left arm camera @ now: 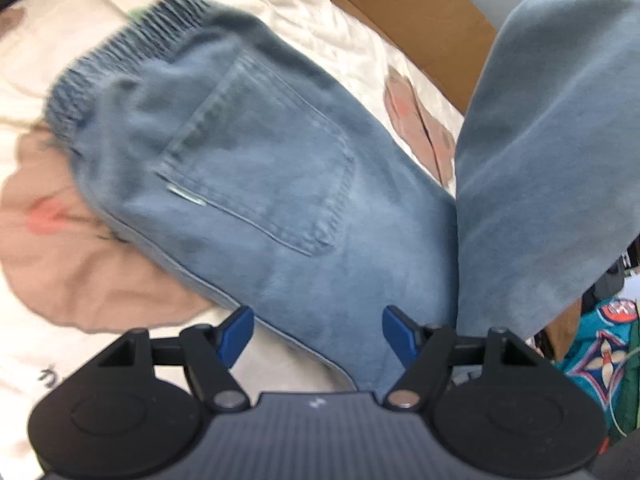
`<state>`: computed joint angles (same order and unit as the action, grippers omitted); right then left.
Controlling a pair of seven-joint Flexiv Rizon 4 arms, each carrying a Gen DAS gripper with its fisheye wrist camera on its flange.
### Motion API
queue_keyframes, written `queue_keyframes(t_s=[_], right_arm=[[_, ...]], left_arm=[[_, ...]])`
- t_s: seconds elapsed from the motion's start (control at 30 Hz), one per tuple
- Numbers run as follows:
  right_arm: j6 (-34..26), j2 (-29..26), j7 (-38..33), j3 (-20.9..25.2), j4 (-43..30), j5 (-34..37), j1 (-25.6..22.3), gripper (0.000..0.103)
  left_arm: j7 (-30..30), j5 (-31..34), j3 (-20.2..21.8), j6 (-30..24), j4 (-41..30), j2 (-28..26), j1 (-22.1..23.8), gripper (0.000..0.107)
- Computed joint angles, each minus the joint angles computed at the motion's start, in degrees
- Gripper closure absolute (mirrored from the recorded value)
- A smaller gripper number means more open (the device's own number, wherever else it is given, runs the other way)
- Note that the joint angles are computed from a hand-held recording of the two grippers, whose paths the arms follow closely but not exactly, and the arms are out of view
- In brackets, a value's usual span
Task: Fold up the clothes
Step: 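Carry the leg hem over onto the waistband with the right tool and open it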
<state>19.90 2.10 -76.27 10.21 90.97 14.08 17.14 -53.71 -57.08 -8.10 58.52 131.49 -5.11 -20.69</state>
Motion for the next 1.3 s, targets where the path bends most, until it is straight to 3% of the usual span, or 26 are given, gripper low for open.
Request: queue_keyframes(t_s=[0.2,0.67,1.03,1.3], right_arm=[[2.8,-3.4,1.3,0.9,0.6,1.2,1.2,0.094],[11.9,-13.6,5.5,2.8,0.2,4.6,3.0,0.094],[21.2,-21.9,7.7,5.3,0.1,7.5,3.4,0.091],[26.9,-26.8,9.1,6.4,-0.6,8.2,3.5,0.087]], left_arm=[[1.9,-8.9,-0.2,6.5,1.9,1.0,-1.6,0.033],[1.0,-13.1,-0.1,11.8,1.1,0.6,-2.2,0.033],[-4.5,-7.9,1.6,13.9,2.4,1.9,-0.1,0.033],[-12.7,2.7,3.2,13.0,1.7,3.6,2.8,0.033]])
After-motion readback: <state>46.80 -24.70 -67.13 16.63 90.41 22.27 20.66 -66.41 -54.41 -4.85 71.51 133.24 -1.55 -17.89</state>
